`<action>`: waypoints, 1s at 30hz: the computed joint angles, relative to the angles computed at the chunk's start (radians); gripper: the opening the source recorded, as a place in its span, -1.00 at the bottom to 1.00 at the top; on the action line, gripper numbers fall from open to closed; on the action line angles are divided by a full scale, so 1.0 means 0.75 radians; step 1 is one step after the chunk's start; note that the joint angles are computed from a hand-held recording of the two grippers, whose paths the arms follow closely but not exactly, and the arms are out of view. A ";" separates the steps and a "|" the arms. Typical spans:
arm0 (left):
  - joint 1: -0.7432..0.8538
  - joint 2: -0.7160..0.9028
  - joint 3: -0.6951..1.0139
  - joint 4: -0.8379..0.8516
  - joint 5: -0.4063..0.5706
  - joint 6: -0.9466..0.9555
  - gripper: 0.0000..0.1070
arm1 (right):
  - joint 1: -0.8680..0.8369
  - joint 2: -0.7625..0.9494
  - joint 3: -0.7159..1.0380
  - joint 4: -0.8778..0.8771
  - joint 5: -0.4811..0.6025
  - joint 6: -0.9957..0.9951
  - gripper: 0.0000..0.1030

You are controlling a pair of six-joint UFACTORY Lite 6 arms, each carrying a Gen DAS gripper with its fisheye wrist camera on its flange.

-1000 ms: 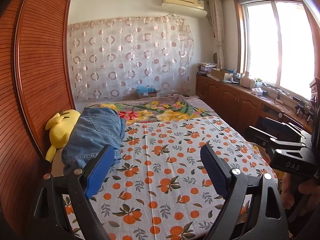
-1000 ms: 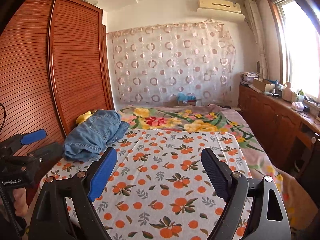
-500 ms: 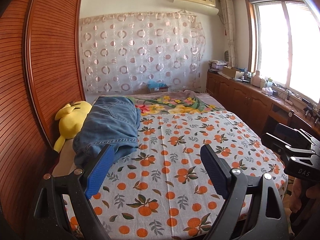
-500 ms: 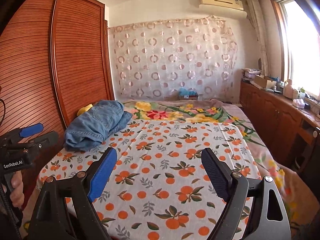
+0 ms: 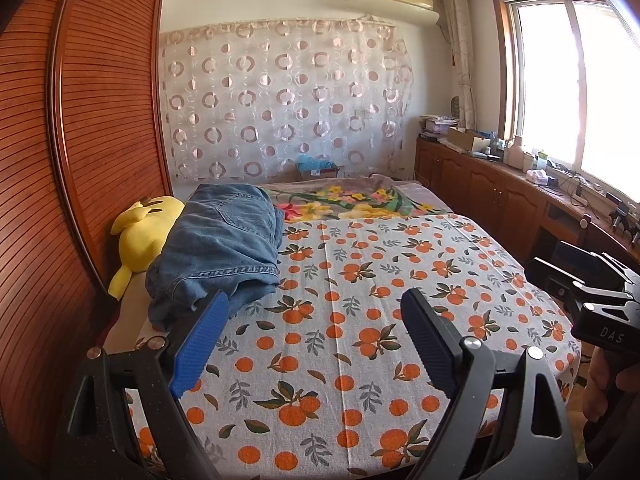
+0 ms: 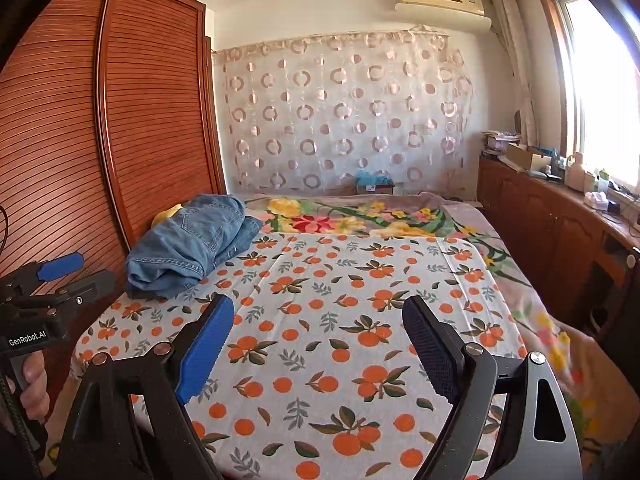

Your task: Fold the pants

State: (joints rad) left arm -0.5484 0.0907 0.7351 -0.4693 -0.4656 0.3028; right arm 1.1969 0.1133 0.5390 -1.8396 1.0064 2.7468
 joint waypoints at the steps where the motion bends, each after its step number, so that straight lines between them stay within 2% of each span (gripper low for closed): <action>1: -0.004 0.003 0.001 -0.002 -0.002 0.001 0.65 | 0.000 -0.001 -0.001 -0.003 -0.001 0.001 0.70; 30: -0.014 0.006 -0.004 -0.001 -0.018 -0.005 0.65 | 0.002 -0.013 -0.019 -0.007 0.008 0.008 0.70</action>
